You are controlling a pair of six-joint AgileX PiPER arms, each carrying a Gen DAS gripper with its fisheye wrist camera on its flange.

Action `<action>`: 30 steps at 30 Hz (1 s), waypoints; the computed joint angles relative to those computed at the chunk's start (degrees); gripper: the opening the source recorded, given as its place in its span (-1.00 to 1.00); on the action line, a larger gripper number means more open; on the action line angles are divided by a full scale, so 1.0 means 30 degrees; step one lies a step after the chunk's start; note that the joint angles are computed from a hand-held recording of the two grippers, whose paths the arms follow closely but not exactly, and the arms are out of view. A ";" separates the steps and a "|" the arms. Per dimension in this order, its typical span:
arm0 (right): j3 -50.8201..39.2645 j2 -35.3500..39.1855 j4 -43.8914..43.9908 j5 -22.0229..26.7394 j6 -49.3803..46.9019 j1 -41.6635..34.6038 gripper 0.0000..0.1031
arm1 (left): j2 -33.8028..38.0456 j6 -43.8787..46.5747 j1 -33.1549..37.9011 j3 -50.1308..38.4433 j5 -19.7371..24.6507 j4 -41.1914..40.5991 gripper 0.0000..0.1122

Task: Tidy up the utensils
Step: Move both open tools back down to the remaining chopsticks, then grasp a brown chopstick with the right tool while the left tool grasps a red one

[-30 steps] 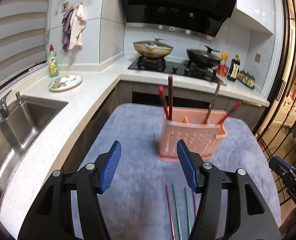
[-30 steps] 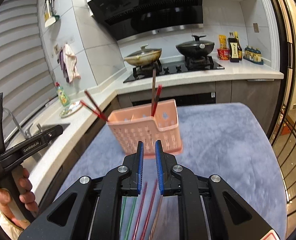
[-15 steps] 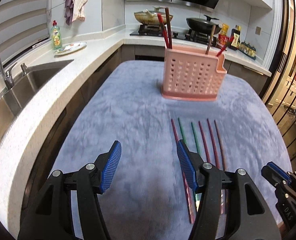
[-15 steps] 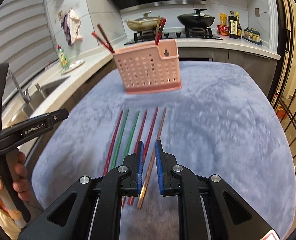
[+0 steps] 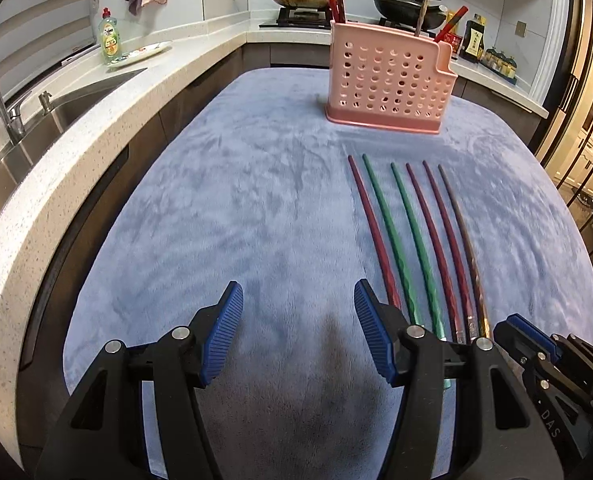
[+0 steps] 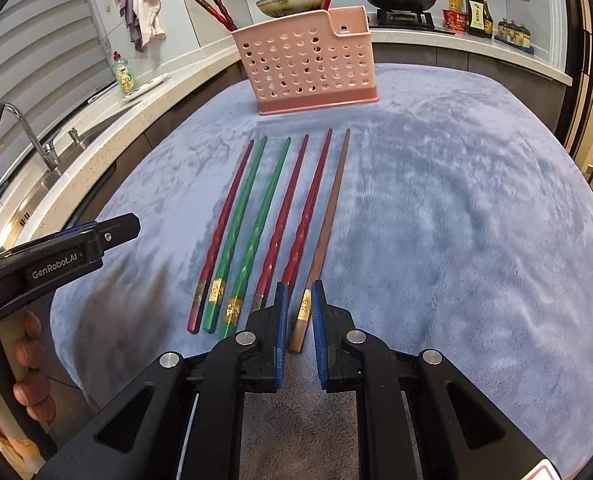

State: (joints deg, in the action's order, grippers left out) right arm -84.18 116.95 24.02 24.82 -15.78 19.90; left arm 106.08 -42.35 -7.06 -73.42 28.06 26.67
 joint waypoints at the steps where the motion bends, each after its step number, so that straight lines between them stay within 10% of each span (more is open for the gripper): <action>1: -0.0073 0.0100 -0.0069 0.0022 0.0066 0.0006 -0.74 | 0.0006 0.0022 -0.0025 0.0102 -0.0023 -0.0038 -0.02; 30: 0.0056 0.0788 -0.0748 -0.0494 0.0884 -0.0243 -0.87 | 0.0427 0.0806 -0.0283 0.0495 -0.0161 -0.0964 0.12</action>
State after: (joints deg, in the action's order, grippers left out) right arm -84.01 119.31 21.77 23.34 -13.13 19.17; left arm 107.36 -39.93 -7.91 -71.94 27.58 23.78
